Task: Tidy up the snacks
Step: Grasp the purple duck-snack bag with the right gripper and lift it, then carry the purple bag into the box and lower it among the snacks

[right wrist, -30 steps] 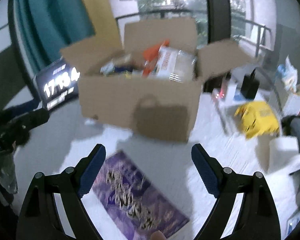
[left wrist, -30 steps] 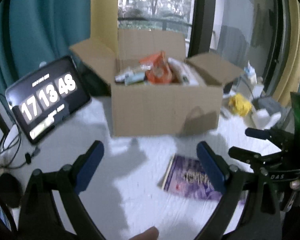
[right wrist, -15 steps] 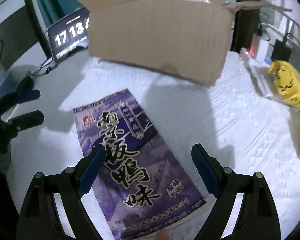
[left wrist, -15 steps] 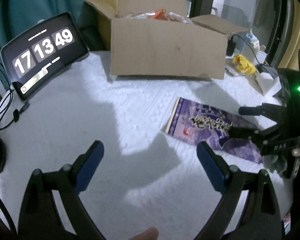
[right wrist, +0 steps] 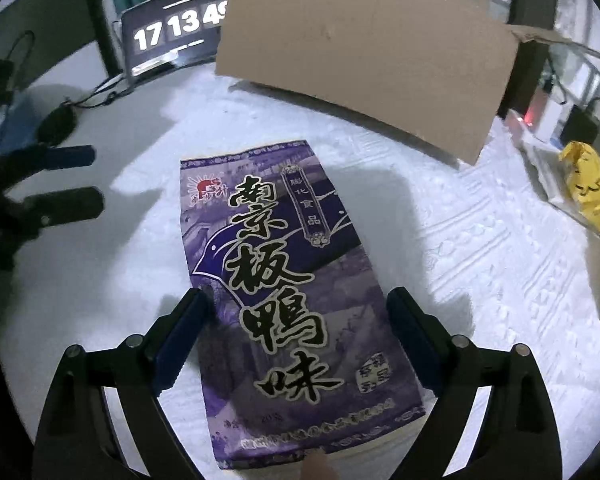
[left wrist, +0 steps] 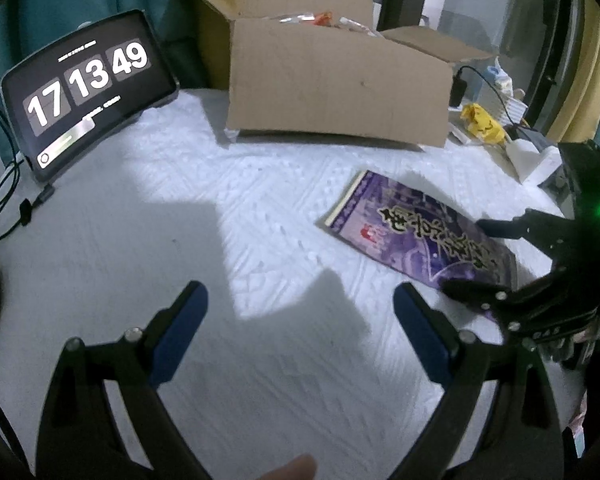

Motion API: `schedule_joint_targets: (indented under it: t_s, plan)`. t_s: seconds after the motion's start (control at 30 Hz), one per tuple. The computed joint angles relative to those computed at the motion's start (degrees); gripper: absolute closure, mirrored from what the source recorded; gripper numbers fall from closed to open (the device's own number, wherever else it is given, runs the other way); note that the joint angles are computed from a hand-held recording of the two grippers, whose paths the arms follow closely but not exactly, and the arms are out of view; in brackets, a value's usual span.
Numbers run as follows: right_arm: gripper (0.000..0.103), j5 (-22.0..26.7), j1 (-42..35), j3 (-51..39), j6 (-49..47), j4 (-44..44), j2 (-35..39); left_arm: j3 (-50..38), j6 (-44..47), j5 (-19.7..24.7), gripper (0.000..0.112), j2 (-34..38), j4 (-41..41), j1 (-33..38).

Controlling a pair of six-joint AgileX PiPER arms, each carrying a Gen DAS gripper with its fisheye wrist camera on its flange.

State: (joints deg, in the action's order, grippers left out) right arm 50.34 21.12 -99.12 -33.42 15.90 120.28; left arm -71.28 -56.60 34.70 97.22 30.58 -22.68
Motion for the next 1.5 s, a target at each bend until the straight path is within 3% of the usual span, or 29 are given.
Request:
schedule_joint_targets:
  t_s: [0.07, 0.37, 0.57, 1.07, 1.5]
  plan:
    - [0.011, -1.64, 1.44, 0.94, 4.34, -2.72, -0.48, 0.52, -0.09, -0.69, 0.017, -0.45, 0.03, -0.12]
    - [0.042, -7.8, 3.91, 7.95, 8.91, -3.53, -4.62, 3.58, 0.27, -3.0, 0.017, -2.69, -0.59, 0.4]
    - [0.051, -9.29, 4.61, 9.28, 10.96, -4.47, -5.82, 4.57, -0.43, -3.19, 0.017, -3.63, 0.01, 0.53]
    - [0.054, -9.37, 3.67, 9.5, 10.65, -0.4, -9.72, 3.94, 1.76, -3.01, 0.017, -6.6, -0.23, 0.08]
    - [0.053, -6.75, 0.32, 2.66, 10.88, 1.49, -9.75, -5.09, 5.77, 0.28, 0.017, -5.34, 1.11, -0.06]
